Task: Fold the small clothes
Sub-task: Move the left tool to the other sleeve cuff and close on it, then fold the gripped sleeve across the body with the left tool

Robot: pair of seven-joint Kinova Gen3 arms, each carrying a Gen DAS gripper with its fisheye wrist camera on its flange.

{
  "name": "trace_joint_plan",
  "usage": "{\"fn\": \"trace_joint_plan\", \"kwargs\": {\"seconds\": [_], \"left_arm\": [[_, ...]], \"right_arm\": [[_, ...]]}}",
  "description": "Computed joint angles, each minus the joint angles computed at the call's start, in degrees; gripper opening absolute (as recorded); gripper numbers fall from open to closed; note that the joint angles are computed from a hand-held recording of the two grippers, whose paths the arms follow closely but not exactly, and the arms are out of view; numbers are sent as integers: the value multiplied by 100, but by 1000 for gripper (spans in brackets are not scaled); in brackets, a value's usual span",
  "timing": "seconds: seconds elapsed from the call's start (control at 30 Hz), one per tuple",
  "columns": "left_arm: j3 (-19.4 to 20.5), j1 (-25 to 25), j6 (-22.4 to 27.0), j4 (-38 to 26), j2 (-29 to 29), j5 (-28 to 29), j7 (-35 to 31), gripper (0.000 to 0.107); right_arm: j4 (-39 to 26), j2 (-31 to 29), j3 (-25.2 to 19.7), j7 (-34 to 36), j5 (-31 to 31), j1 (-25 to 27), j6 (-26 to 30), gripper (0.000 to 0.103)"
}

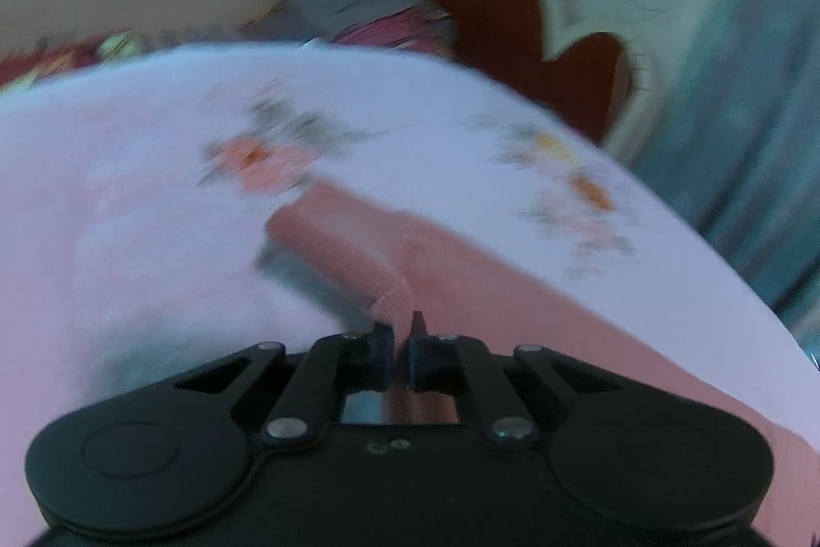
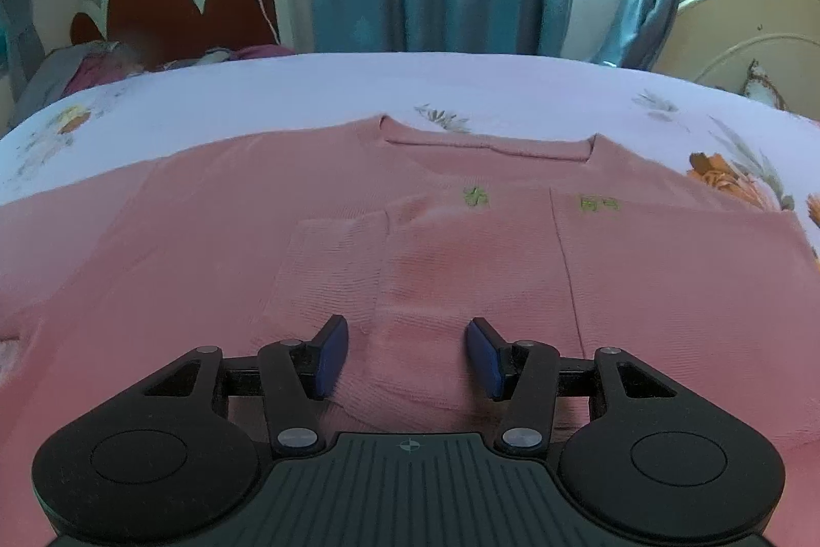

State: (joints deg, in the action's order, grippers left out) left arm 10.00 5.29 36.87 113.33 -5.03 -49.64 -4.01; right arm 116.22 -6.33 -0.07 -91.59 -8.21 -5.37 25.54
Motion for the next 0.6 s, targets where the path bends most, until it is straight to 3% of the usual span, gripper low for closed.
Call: {"fn": "trace_joint_plan", "kwargs": {"seconds": [0.13, 0.27, 0.4, 0.6], "left_arm": [[433, 316, -160, -214, -187, -401, -215, 5], [753, 692, -537, -628, -91, -257, -642, 5], [951, 1307, -965, -1206, 421, 87, -1250, 5], [1202, 2332, -1027, -2235, 1641, 112, -1911, 5]], "right_arm": [[69, -152, 250, 320, -552, 17, -122, 51], [138, -315, 708, 860, -1214, -61, 12, 51], [244, -593, 946, 1193, -1403, 71, 153, 51], [362, -1013, 1627, 1713, -1603, 280, 527, 51]]}}
